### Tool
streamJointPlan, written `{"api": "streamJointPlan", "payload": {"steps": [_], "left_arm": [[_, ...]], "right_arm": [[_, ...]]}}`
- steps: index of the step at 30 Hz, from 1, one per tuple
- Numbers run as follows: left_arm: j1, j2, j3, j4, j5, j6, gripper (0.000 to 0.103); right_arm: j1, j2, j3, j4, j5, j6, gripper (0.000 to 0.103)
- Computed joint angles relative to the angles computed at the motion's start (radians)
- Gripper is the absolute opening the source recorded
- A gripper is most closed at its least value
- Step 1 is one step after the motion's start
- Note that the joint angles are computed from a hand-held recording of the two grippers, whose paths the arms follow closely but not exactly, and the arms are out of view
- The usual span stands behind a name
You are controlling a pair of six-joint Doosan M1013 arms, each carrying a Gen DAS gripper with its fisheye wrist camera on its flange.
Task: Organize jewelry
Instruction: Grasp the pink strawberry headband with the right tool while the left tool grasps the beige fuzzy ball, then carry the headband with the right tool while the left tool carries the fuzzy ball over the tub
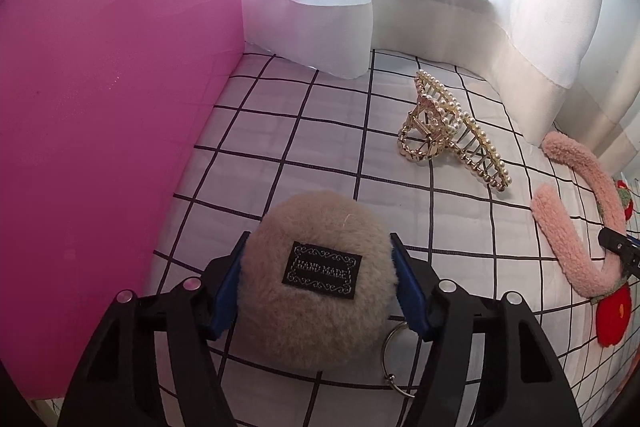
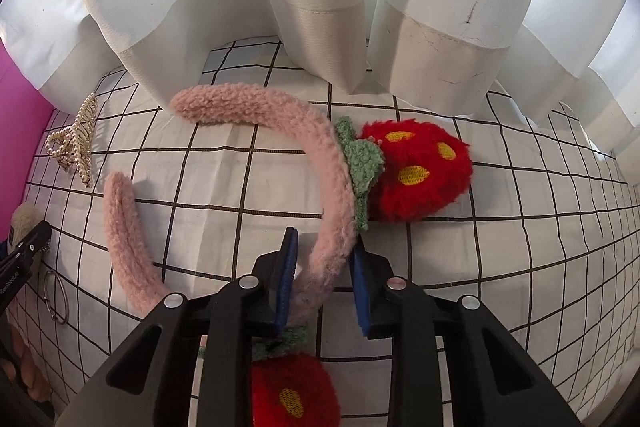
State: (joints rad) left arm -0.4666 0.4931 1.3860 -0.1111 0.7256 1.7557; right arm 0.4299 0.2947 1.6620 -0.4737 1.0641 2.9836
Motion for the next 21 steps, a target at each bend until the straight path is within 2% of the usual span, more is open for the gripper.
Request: {"api": "streamJointPlan", "payload": {"steps": [4,13,21], "left_arm": [[0.009,-0.013,0.018,-0.031,-0.01,0.025,0.052],[0.019,-0.066,0.066,-0.119,-0.038,0.12,0.051],[0.022,-0.123,0.094,-0.229,-0.04,0.228,0.051]], "right_arm": [[0.005,-0.01,0.013,-0.004,-0.027,0.02,0.01],[0.057,-0.057,0.047,-0.093,-0.043,0.118,0.01],[0.097,-0.145,0.063,-0.161,0.011,0.128,0.01]]}}
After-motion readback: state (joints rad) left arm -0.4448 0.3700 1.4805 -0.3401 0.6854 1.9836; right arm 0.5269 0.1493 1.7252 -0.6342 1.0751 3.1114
